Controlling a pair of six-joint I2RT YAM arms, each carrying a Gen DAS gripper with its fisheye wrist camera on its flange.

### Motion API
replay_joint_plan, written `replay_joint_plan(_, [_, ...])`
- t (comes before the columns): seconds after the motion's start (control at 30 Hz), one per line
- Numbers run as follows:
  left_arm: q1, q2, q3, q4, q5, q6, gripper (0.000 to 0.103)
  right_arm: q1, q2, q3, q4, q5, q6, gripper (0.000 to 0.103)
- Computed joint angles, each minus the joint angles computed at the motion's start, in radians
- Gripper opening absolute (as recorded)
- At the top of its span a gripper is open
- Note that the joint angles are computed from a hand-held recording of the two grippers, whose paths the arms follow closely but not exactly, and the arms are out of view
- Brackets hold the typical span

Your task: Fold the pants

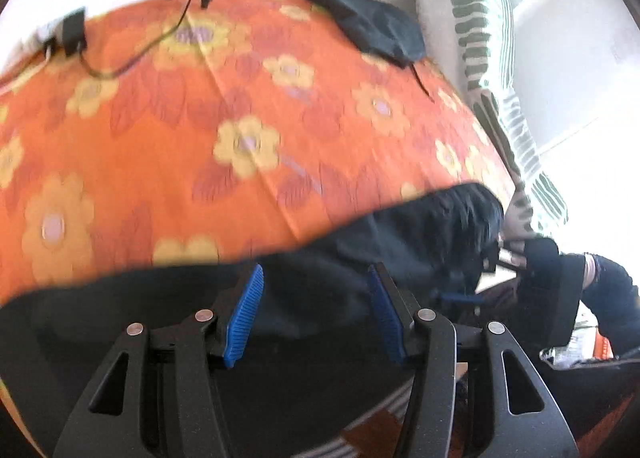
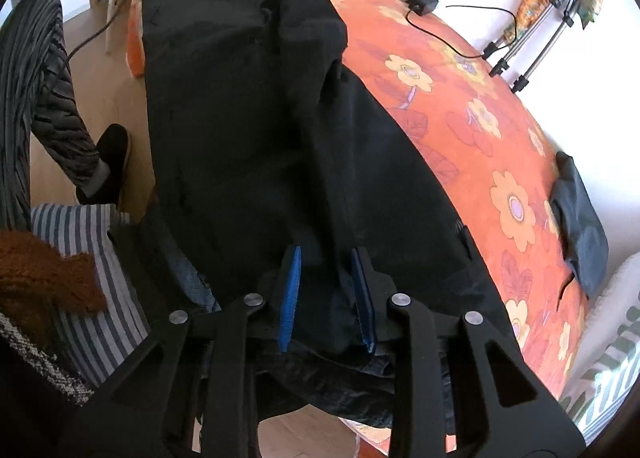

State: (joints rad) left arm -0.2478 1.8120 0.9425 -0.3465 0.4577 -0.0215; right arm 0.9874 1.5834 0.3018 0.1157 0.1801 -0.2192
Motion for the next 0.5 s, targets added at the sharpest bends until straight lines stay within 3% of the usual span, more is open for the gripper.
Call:
replay_joint_plan(0.07, [0.0,0.081,0.076,-0.022,0.007,0.023,0.065,-0.024,-0.006,0.009,-0.021,-0.031,-0.003,0.029])
replay_joint_plan(0.13, [0.004,0.156,0.119,-0.043,-0.018,0.021,0.066,-0.047,-0.025,0.021,-0.049,-0.062,-0.009,0.029])
replay_joint_plan(0.17, [0.015,0.193,0.134,-0.065,0.013,0.022,0.066,-0.072,-0.043,0.033,-0.072,-0.091,-0.008,0.029])
replay_joint_plan(0.33, [0.039,0.124,-0.036,0.016,0.057,0.034,0.066,-0.245,-0.084,0.143,-0.176,-0.335,0.04,0.029])
replay_joint_plan(0.5, [0.048,0.044,-0.205,0.144,0.059,0.011,0.066,-0.284,0.1,0.338,-0.197,-0.523,0.129,0.029])
